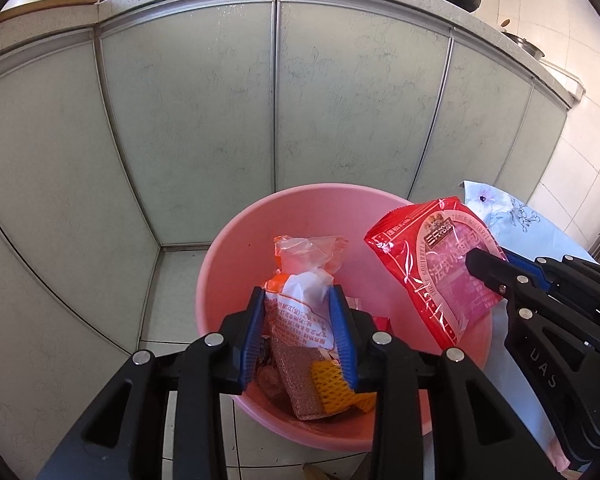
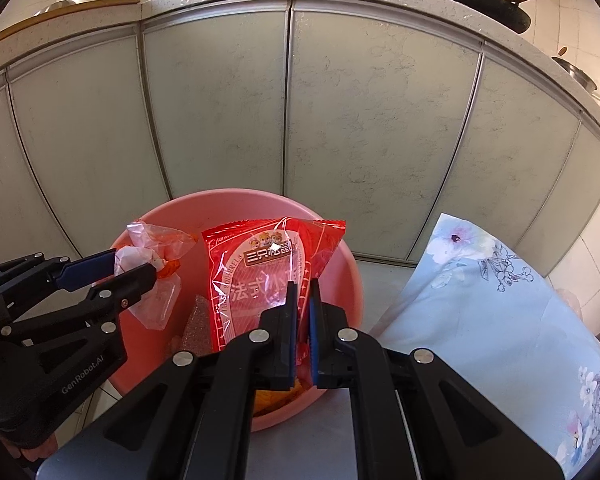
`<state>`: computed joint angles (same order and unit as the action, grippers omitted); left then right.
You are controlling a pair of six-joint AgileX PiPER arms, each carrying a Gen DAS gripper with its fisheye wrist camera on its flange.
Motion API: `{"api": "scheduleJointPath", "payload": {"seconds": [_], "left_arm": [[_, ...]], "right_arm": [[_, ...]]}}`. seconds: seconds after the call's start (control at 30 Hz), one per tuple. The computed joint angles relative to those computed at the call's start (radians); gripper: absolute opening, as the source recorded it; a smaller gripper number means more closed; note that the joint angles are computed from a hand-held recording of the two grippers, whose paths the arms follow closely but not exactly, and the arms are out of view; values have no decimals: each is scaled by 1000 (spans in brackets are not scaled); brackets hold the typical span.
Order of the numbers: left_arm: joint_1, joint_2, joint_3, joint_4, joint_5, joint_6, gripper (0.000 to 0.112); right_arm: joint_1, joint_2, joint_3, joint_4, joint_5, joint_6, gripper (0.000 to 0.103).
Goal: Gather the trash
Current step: 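Open both tools to drop the plastic bag and red packet into the bucket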
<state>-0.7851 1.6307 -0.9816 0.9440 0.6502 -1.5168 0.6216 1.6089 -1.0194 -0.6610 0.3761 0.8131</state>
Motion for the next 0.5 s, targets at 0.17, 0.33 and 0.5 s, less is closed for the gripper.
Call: {"api": "scheduleJointPath", "payload": {"seconds": [0.17, 0.33, 0.5], "left_arm": [[13, -6, -1, -22, -15, 26, 35], [15, -16, 1, -26, -16, 35, 41], [6, -29, -2, -24, -7, 35, 44]], "right_arm": [[-18, 4, -14, 128, -18, -115, 26], [-17, -22, -1, 121, -25, -109, 28], [-23, -57, 8, 142, -23, -127, 28]]}}
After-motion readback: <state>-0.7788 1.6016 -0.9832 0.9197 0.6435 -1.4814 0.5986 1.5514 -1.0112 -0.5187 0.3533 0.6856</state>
